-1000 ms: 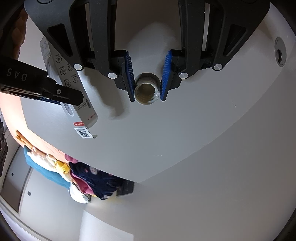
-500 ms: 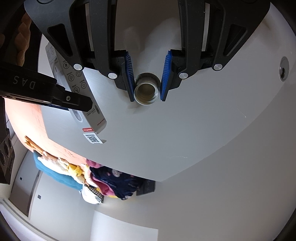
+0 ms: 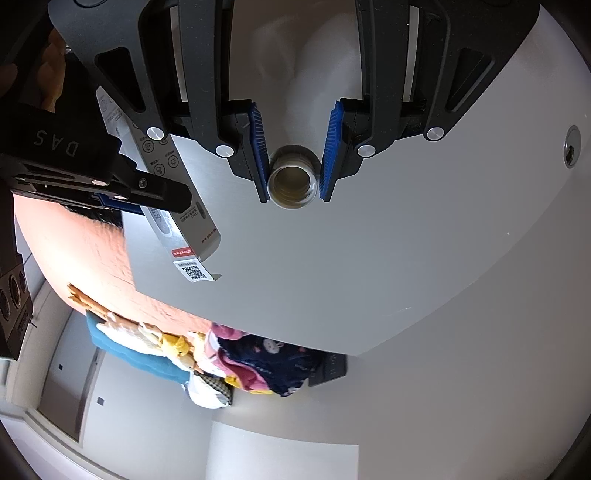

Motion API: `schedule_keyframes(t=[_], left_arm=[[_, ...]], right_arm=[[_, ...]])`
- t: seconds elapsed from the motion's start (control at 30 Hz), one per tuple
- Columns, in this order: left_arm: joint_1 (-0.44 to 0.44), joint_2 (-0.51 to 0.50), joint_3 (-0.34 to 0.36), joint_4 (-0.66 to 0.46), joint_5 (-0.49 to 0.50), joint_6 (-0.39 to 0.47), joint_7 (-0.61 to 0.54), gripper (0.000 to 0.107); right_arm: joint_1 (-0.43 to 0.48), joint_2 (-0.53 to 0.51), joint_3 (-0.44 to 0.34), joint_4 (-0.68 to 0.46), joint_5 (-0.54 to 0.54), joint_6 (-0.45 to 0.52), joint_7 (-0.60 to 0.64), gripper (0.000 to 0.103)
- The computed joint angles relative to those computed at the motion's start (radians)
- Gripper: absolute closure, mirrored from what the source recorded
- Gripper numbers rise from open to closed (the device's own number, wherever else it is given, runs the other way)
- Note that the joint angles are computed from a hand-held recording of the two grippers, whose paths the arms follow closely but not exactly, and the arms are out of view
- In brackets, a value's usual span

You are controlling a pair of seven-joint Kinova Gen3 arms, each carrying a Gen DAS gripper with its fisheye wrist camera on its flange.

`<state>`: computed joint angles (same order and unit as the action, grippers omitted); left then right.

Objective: Collect trash
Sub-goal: 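Lift the cup and thermometer box and carry both over the bin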

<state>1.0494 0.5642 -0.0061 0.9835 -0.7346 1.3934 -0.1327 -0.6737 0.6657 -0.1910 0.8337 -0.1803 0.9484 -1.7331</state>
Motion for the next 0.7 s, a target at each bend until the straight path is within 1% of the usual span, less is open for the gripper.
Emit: schedule_keyframes(t=[0.17,0.53,0.7], left_arm=[[0.015,0.033,-0.002,-0.064,0.001,0.016,-0.027,0.081],[0.058,0.102,-0.034,-0.192,0.029,0.034,-0.081,0.081],[0.069,0.148,-0.052,-0.285,0.045,0.048,-0.133,0.081]], right_arm=[[0.033,-0.054,-0.009,0.089,-0.014,-0.043,0.016,0.075],[0.103,-0.176,-0.028,0.291,-0.048,-0.145,0.04,0.075],[0.131,-0.22,-0.03,0.357,-0.058,-0.181,0.046,0.075]])
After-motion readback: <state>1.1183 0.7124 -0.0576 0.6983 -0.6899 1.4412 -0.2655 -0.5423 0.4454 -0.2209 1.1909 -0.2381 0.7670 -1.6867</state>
